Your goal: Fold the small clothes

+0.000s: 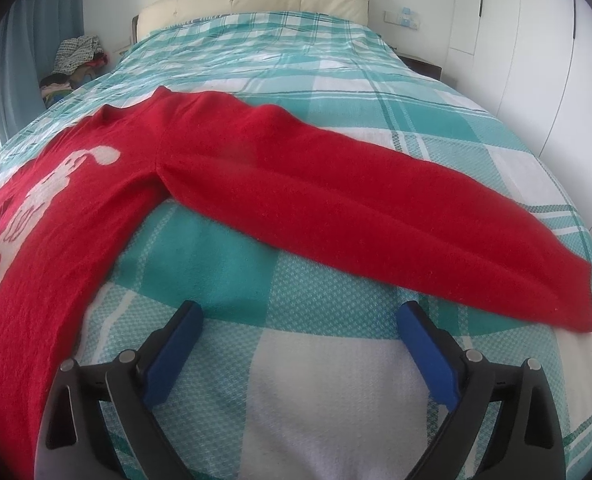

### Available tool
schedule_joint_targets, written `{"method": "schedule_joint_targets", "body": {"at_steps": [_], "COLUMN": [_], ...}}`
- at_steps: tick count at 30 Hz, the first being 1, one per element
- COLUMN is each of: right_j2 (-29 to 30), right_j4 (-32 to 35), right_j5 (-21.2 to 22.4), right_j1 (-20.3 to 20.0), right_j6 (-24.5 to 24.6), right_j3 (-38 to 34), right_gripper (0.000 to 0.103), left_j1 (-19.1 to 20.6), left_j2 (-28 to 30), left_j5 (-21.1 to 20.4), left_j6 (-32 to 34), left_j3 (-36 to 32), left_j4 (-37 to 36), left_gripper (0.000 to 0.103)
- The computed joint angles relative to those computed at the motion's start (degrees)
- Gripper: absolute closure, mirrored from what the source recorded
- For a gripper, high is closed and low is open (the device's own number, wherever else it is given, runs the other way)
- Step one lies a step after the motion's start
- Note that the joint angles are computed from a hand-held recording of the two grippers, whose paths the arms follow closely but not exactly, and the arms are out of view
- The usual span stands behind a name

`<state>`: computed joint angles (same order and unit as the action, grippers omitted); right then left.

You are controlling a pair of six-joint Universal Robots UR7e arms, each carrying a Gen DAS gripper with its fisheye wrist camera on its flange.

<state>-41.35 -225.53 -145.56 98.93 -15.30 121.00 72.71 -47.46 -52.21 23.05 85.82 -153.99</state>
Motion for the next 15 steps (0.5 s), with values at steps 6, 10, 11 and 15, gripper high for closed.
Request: {"method": "schedule_joint_targets", "body": {"at_steps": [6,10,11,15], "right_j2": [0.03,0.51,0.65,0.73], "right_j4": [0.61,-0.04,-0.25,-0.64], "right_j5": [0.14,-0.4,-0.49,-0.25], "right_j1": [-0.13,-0.03,0.04,0.0], "right_j6": [0.32,-0.29,-0.34,-0.46], "right_j3": [-0.03,-0.39,-0.4,-0.36], "right_gripper": [0.001,0.001,0.001,0.001], "left_j1": [0.03,0.03,0.03,0.03], "left_j2": [-0.05,-0.08,-0.08,-0.09], "left_j5": [-0.07,-0.07,-0.07,-0.07], "left_j6": [0.05,0.03,0.03,0.04], "left_j3": [0.07,0.14,0.14,0.17], "left_j4": [-0.09,-0.13,-0.13,-0.15], "left_gripper": [0.0,0.0,0.0,0.0]}}
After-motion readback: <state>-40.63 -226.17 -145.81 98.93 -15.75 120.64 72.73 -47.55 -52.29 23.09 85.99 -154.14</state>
